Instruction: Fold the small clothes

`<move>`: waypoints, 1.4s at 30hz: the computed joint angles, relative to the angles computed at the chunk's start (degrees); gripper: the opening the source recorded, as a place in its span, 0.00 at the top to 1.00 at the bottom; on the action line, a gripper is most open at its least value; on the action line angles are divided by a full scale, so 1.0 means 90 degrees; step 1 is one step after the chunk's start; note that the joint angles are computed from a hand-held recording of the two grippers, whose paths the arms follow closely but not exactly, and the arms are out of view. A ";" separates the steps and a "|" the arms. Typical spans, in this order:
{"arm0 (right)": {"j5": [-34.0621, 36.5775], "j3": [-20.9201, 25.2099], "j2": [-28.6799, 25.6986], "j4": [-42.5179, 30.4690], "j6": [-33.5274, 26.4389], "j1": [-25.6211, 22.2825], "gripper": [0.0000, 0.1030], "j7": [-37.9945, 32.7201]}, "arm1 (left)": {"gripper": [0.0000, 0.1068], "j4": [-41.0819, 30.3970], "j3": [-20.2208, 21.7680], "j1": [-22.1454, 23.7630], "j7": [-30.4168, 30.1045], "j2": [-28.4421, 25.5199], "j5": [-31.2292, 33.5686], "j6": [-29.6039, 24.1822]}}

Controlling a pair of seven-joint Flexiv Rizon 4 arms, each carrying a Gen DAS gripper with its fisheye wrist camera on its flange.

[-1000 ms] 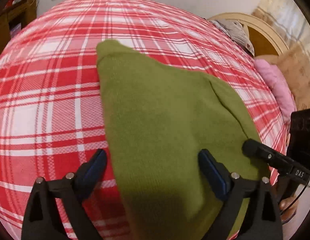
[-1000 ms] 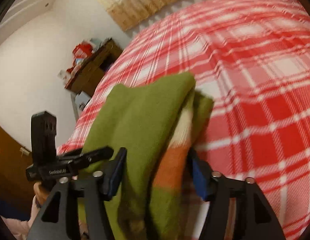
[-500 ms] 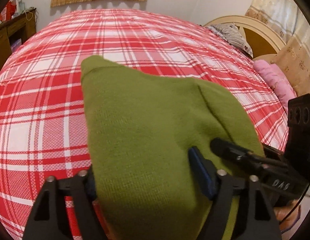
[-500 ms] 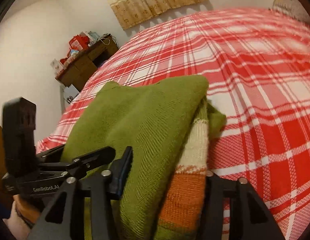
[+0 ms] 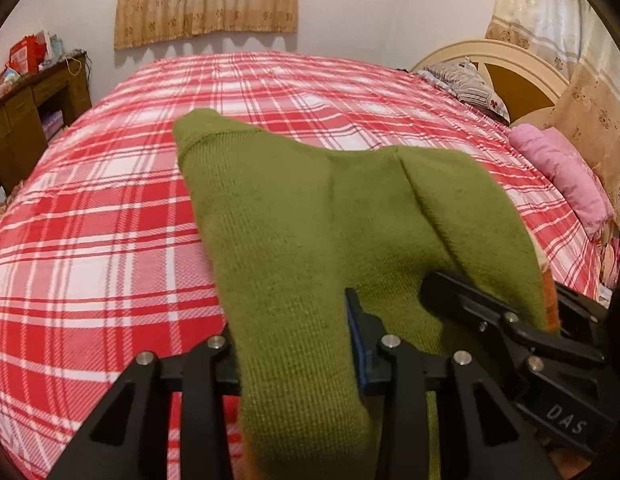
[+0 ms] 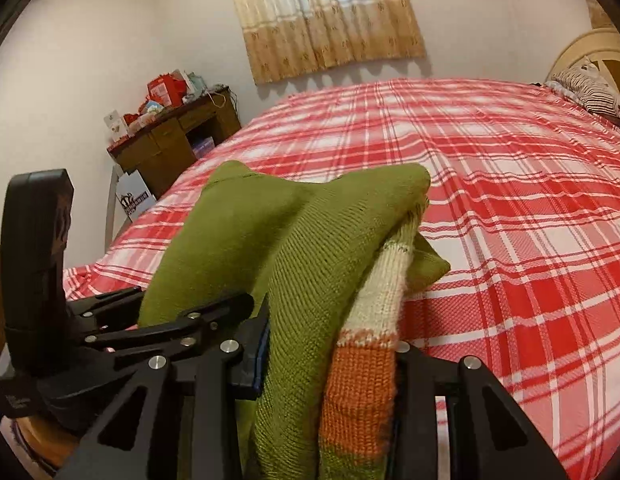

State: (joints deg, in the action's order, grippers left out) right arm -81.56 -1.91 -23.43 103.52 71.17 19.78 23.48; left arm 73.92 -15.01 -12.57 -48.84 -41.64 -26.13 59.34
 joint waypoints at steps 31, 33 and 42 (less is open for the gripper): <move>0.0846 -0.0121 -0.1123 -0.1994 0.0080 0.1264 0.64 -0.1423 | 0.64 0.1413 -0.0163 0.1079 0.0538 0.0900 -0.1308 0.1266; 0.1221 -0.0144 -0.1396 -0.2368 0.0151 0.1357 0.64 -0.1870 | 0.64 0.1380 -0.0100 0.1110 0.0439 0.0870 -0.1263 0.1352; 0.3083 0.0217 -0.2815 -0.4419 0.0146 0.1495 0.64 -0.4163 | 0.64 0.0896 0.0376 0.1118 -0.0485 0.0534 -0.0672 0.1522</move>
State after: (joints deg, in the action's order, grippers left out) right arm -53.81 0.04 -48.76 63.75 72.48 33.23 -13.99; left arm 81.99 -11.63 -2.50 -53.21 -36.84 -32.18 73.04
